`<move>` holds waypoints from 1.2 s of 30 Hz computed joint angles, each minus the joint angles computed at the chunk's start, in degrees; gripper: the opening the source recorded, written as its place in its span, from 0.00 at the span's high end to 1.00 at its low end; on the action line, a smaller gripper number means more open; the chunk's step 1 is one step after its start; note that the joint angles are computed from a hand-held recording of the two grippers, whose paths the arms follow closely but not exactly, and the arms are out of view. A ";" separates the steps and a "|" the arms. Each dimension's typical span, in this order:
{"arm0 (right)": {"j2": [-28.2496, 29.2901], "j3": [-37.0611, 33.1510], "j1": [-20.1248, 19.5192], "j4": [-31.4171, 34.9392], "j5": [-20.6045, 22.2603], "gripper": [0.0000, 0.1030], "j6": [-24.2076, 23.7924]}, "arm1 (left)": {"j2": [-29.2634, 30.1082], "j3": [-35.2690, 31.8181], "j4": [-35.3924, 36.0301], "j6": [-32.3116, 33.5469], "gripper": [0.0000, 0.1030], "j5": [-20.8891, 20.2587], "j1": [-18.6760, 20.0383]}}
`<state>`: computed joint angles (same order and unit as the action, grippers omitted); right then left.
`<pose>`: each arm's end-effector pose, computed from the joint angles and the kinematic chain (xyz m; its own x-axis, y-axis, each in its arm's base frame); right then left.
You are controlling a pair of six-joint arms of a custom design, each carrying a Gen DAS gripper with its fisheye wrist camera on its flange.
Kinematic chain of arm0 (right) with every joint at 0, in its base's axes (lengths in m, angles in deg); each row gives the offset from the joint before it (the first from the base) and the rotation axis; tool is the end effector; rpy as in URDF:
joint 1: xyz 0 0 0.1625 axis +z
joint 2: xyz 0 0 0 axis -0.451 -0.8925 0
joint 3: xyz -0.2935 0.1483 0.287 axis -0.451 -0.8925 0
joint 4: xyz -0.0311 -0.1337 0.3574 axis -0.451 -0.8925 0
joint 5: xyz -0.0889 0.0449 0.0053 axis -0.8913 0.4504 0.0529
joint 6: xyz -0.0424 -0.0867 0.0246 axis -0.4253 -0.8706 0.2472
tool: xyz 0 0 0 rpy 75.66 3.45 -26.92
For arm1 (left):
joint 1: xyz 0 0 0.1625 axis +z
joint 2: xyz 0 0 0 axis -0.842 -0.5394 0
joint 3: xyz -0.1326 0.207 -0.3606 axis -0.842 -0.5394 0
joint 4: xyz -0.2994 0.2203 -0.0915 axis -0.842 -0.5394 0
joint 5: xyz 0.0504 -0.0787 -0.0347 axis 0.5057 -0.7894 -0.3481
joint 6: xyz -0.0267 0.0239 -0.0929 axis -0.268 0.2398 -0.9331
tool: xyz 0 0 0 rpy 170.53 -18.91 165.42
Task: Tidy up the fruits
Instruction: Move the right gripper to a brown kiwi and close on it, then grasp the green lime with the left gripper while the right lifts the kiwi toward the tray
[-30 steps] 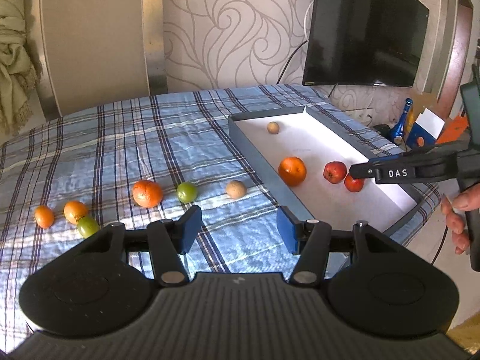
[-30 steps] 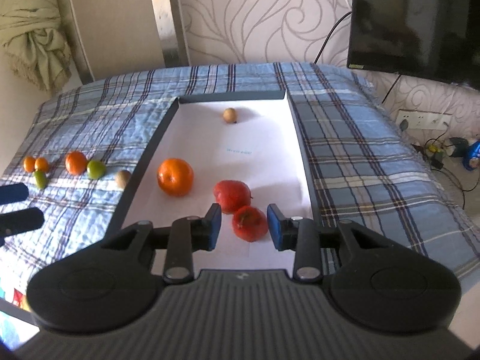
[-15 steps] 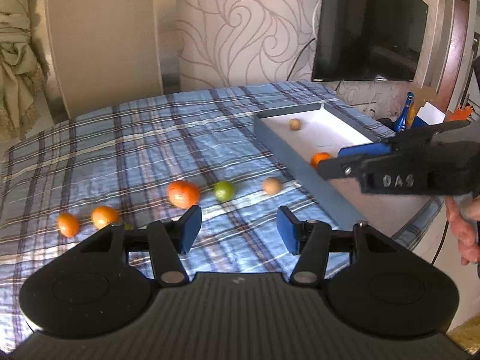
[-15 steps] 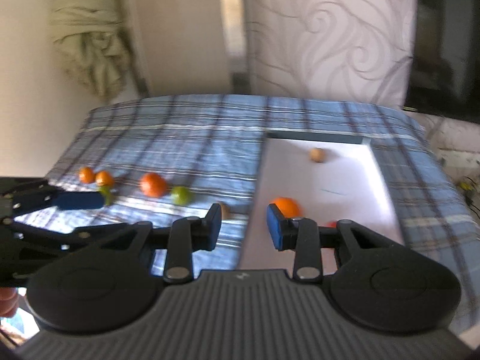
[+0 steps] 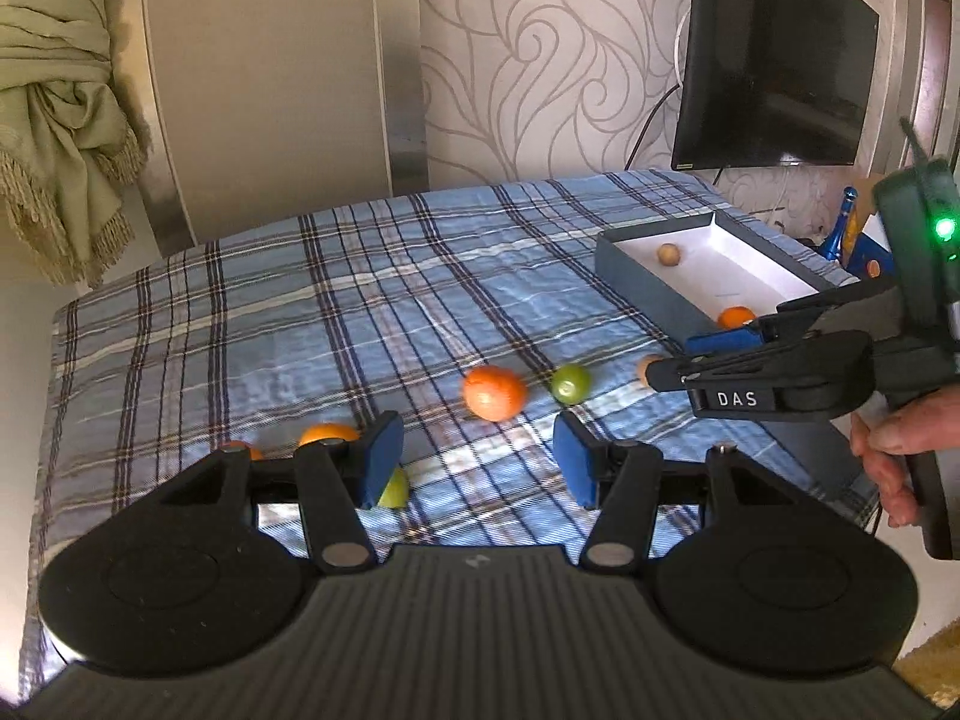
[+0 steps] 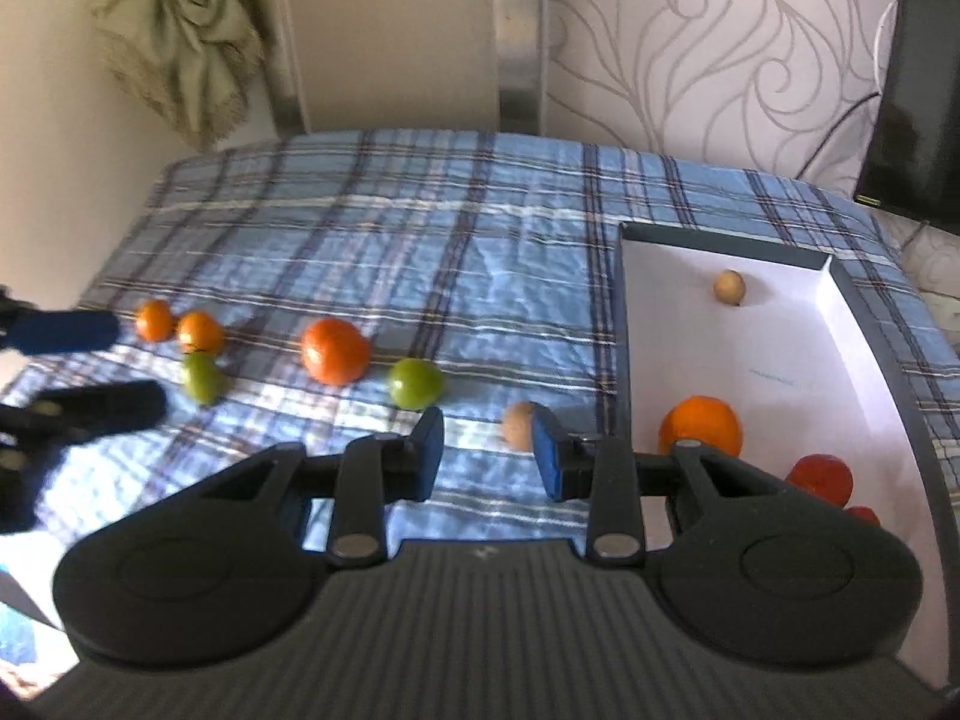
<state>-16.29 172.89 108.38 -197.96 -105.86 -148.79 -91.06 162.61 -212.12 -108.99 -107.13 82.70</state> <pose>0.0490 -0.5611 0.2138 -0.5946 -0.5229 0.6108 -0.7936 0.5034 -0.3416 -0.3200 -0.4007 -0.0120 -0.6786 -0.1032 -0.7272 0.5298 0.6170 -0.5819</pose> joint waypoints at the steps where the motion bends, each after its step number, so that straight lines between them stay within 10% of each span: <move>1: 0.63 -0.29 0.22 -0.87 -0.90 0.66 0.21 | -0.17 0.47 -1.23 1.13 0.40 0.03 0.20; 18: 6.70 -3.42 2.26 -6.77 -8.19 0.74 0.86 | 1.34 2.71 -19.58 17.23 0.40 -1.66 3.27; 36: -8.67 5.31 1.27 9.16 -3.73 0.74 -0.93 | 11.92 -10.36 -37.04 41.74 0.41 -9.67 9.65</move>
<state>-24.96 178.20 109.65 -188.81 -109.58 -149.71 -79.14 152.25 -249.16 -67.25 -116.80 92.35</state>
